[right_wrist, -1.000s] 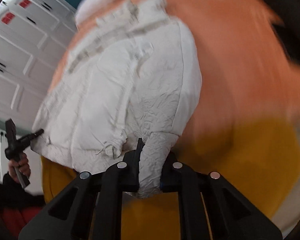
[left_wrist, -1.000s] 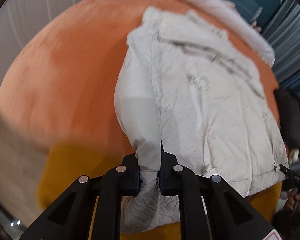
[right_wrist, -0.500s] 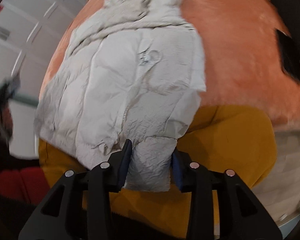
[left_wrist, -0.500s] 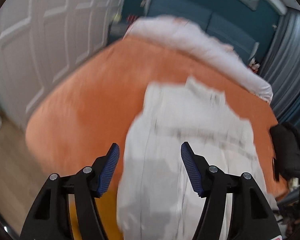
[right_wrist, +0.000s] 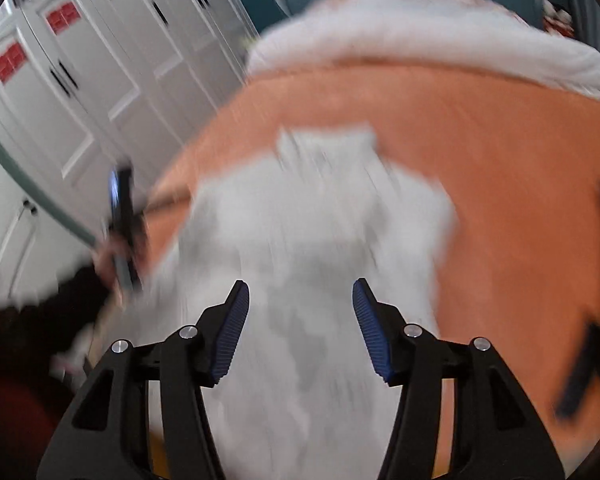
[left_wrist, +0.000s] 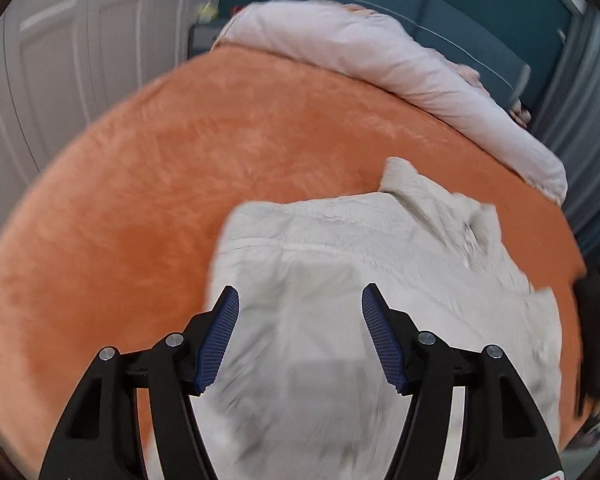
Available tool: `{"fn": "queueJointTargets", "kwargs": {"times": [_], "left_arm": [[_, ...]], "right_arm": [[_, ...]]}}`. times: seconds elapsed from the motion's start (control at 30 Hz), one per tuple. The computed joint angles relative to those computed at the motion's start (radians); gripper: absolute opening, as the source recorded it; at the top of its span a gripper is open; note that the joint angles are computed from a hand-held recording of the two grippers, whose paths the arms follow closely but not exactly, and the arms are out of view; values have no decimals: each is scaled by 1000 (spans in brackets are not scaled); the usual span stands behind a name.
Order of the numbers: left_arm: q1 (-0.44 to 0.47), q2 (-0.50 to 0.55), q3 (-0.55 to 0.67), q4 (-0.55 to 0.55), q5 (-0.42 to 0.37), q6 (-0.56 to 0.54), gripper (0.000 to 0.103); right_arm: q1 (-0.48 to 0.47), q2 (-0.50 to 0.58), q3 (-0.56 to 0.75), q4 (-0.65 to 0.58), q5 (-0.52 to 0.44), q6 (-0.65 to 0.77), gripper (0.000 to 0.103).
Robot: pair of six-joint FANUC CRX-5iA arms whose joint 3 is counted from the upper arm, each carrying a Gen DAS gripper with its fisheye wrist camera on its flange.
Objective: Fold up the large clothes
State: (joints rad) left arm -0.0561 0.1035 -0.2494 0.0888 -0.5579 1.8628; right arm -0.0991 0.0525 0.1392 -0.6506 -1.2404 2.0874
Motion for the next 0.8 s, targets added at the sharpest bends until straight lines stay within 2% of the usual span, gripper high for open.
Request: {"fn": "queueJointTargets", "kwargs": {"times": [0.07, 0.1, 0.2, 0.23, 0.3, 0.4, 0.43, 0.47, 0.5, 0.53, 0.6, 0.67, 0.73, 0.8], "left_arm": [[-5, 57, 33, -38, 6, 73, 61], [-4, 78, 30, -21, 24, 70, 61], [-4, 134, 42, -33, 27, 101, 64], [-8, 144, 42, -56, 40, 117, 64], [-24, 146, 37, -121, 68, 161, 64], [-65, 150, 59, -277, 68, 295, 64], [-71, 155, 66, -303, 69, 317, 65], [-75, 156, 64, -320, 76, 334, 65], [-74, 154, 55, -319, 90, 336, 65], [-67, 150, 39, -302, 112, 324, 65], [-52, 142, 9, -256, 153, 288, 65], [-51, 141, 1, -255, 168, 289, 65], [-62, 148, 21, -292, 144, 319, 65], [-64, 150, 28, -300, 136, 325, 65]], "right_arm": [[122, 125, 83, 29, 134, -39, 53], [169, 191, 136, 40, 172, -73, 53], [288, 397, 327, 86, 254, -208, 52], [305, 448, 386, 87, 246, -233, 52], [364, 562, 498, 158, 288, -338, 51], [401, 744, 719, 236, 178, -471, 51], [409, 812, 809, 258, 107, -510, 47], [422, 871, 881, 283, 44, -523, 23], [430, 897, 910, 304, 21, -514, 8], [434, 888, 898, 307, 30, -492, 6], [412, 802, 773, 247, 179, -449, 4], [365, 796, 753, 180, 242, -496, 4], [373, 902, 860, 275, 143, -569, 4], [372, 921, 875, 284, 113, -564, 5]]}}
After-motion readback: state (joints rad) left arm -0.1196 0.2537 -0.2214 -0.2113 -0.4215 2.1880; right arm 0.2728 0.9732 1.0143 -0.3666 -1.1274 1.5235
